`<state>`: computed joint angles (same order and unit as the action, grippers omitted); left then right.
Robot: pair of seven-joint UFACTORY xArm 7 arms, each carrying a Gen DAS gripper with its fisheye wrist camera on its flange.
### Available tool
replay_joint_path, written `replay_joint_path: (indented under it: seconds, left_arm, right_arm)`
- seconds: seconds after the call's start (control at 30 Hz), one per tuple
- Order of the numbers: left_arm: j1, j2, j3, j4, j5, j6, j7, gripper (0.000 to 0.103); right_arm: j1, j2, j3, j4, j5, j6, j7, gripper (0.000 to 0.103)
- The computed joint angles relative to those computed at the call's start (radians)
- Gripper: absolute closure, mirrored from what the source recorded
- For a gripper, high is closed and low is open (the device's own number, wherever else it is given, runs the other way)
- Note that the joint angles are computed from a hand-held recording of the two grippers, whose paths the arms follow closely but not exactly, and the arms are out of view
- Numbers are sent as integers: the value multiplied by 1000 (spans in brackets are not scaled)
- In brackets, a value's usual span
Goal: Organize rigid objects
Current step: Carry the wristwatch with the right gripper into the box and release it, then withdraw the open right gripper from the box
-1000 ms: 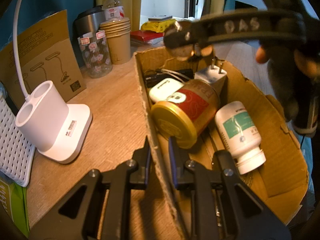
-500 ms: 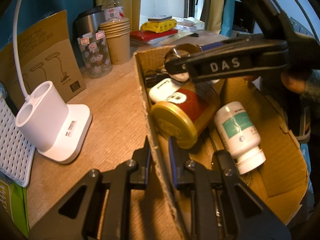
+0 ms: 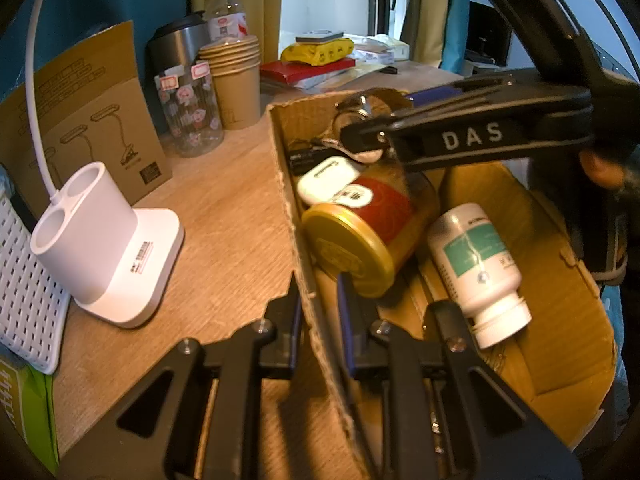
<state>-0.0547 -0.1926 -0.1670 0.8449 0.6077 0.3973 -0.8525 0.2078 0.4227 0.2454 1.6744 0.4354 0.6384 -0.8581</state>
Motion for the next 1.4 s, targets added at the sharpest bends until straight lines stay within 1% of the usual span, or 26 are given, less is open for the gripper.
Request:
replay_joint_path:
  seconds: [0.23,0.43,0.73,0.9,1.0,1.1,1.23,1.4]
  left_arm:
    - [0,-2,0,-1,-1,0,1,85]
    - [0,0,-1,0,1,0,-1,85]
    - [0,-1,0,0,1,1,0,86]
    - [0,-1,0,-1,1,1,0,86]
    - [0,-1,0,-1,1,0,0,86]
    - [0,-1,0,-1,2,1,-1,86]
    - [0,-1,-1,1,4,2,-3,85]
    - [5,4,-1,6,21,4,-10,85]
  right_arm:
    - [-10,-21,5,-16,21,-3,-21,28]
    - [-30,-59,10,-60,80,-19,-48,28]
    - [-60,-179,5,-195,236,-79,-149,28]
    - [-56,-257,-18,-281,334,-106,-211,28]
    - [-47,-292,-38,-321,376,-111,-229,28]
    - [-34,-319,-58,-353,395,-112,-225,28]
    - [-20,-349,-82,-386,392,-117,-196,27]
    - [-5,-382,-105,-420,344,-154,-107,27]
